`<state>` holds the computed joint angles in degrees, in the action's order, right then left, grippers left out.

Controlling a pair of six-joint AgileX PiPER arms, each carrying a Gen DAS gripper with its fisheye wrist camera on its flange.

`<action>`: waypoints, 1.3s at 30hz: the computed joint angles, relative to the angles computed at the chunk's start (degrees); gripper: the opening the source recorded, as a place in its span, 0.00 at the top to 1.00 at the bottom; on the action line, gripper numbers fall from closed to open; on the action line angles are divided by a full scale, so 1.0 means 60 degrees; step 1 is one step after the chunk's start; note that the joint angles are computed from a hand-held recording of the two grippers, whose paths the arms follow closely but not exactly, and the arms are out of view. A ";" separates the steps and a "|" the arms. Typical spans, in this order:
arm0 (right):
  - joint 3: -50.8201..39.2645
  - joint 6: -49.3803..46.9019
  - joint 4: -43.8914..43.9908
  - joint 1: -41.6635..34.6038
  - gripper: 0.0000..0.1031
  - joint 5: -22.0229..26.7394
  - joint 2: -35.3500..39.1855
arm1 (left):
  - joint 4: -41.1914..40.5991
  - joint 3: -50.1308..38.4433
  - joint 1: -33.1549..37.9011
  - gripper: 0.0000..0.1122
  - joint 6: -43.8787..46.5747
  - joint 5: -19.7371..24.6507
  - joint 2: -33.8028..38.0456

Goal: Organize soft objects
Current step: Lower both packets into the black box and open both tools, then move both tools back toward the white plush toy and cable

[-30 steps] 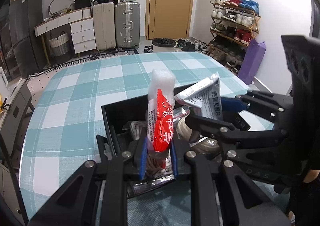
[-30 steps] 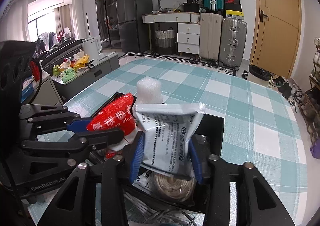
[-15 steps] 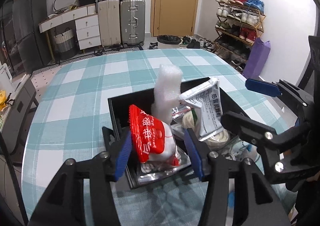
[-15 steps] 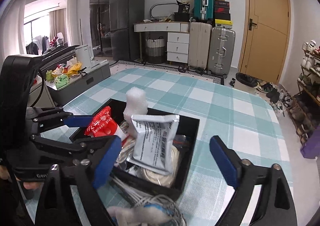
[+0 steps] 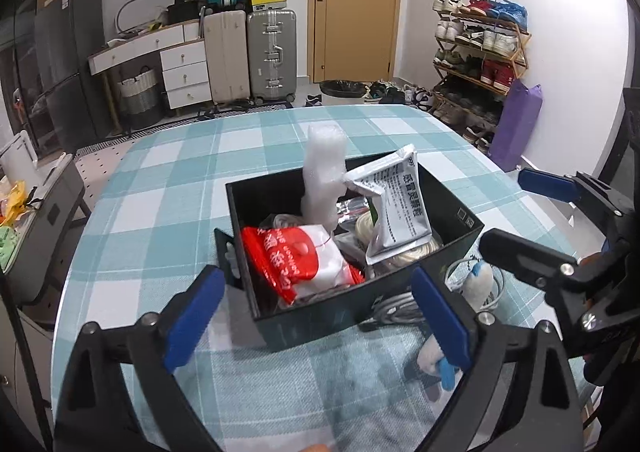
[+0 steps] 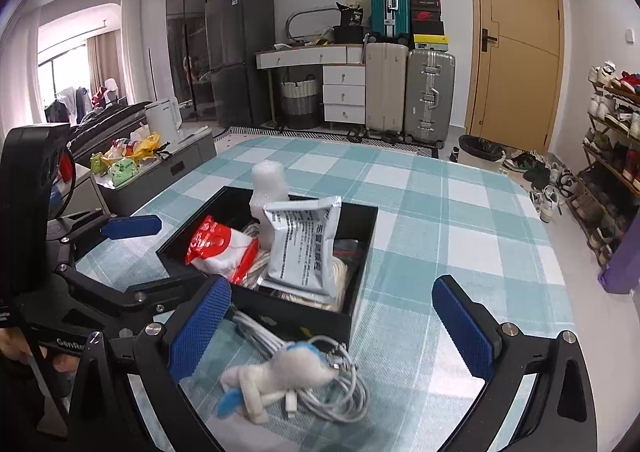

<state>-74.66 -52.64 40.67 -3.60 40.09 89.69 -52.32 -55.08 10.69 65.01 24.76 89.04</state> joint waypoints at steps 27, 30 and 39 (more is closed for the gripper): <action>0.1119 -0.0405 -0.0357 -0.0234 0.01 -0.0049 -0.0467 | -0.2524 0.1980 0.0019 0.08 0.2729 -0.1155 -0.0737; 0.1033 -0.0319 -0.0497 -0.0286 0.01 0.0042 -0.0419 | -0.2436 0.2015 0.0015 0.08 0.2599 -0.1173 -0.0692; 0.0798 -0.0222 -0.1040 -0.0453 0.01 0.0394 -0.0210 | -0.2639 0.2210 -0.0293 0.08 0.2822 -0.1254 -0.0641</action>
